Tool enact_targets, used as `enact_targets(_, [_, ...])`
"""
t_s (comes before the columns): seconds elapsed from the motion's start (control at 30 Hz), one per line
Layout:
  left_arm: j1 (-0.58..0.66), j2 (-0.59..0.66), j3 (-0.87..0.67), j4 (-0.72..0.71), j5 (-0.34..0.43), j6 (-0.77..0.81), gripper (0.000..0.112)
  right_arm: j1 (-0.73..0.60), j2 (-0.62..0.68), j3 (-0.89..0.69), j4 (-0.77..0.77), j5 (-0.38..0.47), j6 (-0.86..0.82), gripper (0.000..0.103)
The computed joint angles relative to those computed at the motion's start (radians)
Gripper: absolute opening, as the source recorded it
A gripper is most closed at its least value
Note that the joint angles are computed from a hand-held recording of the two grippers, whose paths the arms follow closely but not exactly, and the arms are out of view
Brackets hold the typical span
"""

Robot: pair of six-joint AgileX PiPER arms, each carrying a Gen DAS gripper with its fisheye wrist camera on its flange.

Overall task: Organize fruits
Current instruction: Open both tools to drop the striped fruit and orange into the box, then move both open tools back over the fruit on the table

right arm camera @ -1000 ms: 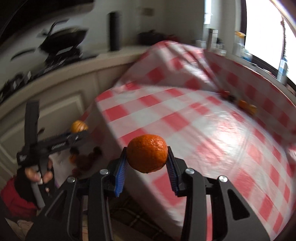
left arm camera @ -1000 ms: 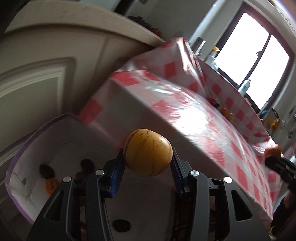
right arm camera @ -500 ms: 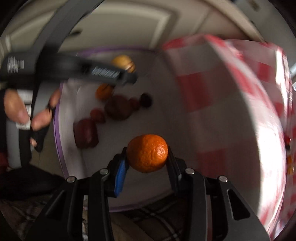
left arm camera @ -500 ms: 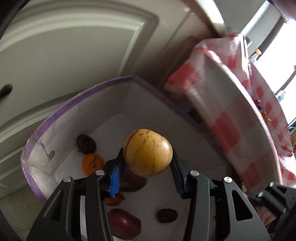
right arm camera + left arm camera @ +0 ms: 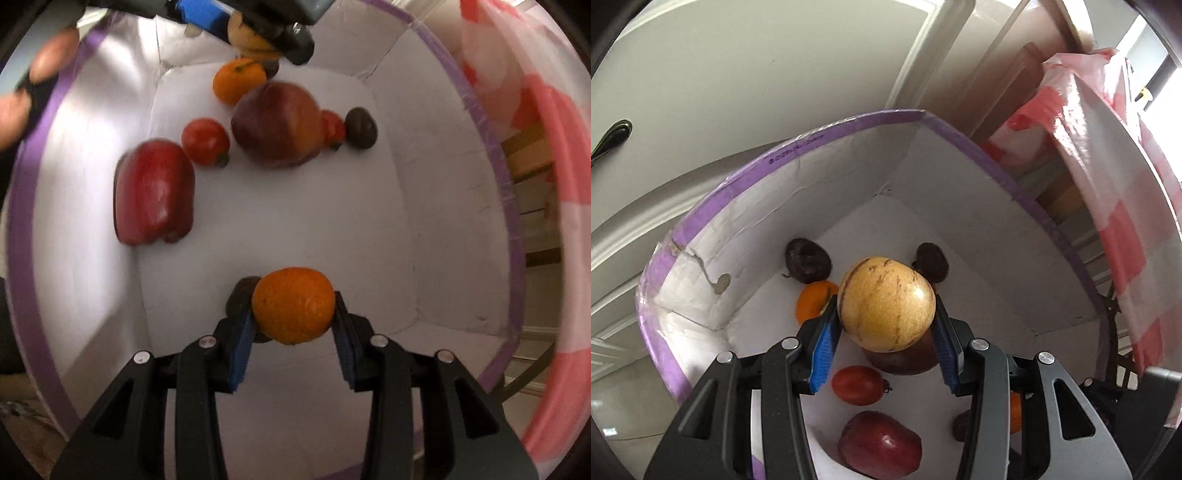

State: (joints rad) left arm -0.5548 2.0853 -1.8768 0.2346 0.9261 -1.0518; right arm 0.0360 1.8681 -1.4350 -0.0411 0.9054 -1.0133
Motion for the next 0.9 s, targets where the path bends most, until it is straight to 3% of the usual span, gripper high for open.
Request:
enact_targets(0.1, [-0.007,0.047,-0.087,0.007,0.087,0.014,0.044,-0.022,0.007,-0.011,0.029,0.021,-0.019,0.04])
enact_targets(0.27, [-0.01,0.069,-0.13,0.017,0.124,0.008,0.046,-0.045,-0.02,0.036,0.033,-0.011,-0.044,0.045])
enact_targets(0.37, [-0.002,0.046,-0.093,0.013,0.084,-0.012,0.07,-0.069,-0.021,0.019,0.06,-0.007,-0.083,0.06])
enact_targets(0.5, [-0.006,0.022,-0.057,0.026,0.03,-0.014,0.084,-0.081,-0.082,0.066,0.112,-0.067,-0.13,0.077])
enact_targets(0.6, [-0.021,-0.005,-0.03,0.068,-0.003,-0.046,0.088,-0.101,-0.13,0.091,0.164,-0.1,-0.169,0.078])
enact_targets(0.73, [-0.032,-0.108,0.101,0.165,-0.159,-0.189,0.088,-0.164,-0.169,0.056,0.278,-0.063,-0.237,0.078])
enact_targets(0.8, [-0.045,-0.126,0.095,0.228,-0.158,-0.25,0.088,-0.206,-0.184,0.022,0.344,-0.027,-0.268,0.078])
enact_targets(0.9, [-0.062,-0.101,-0.005,0.268,-0.071,-0.264,0.09,-0.28,-0.189,-0.064,0.452,0.022,-0.312,0.081])
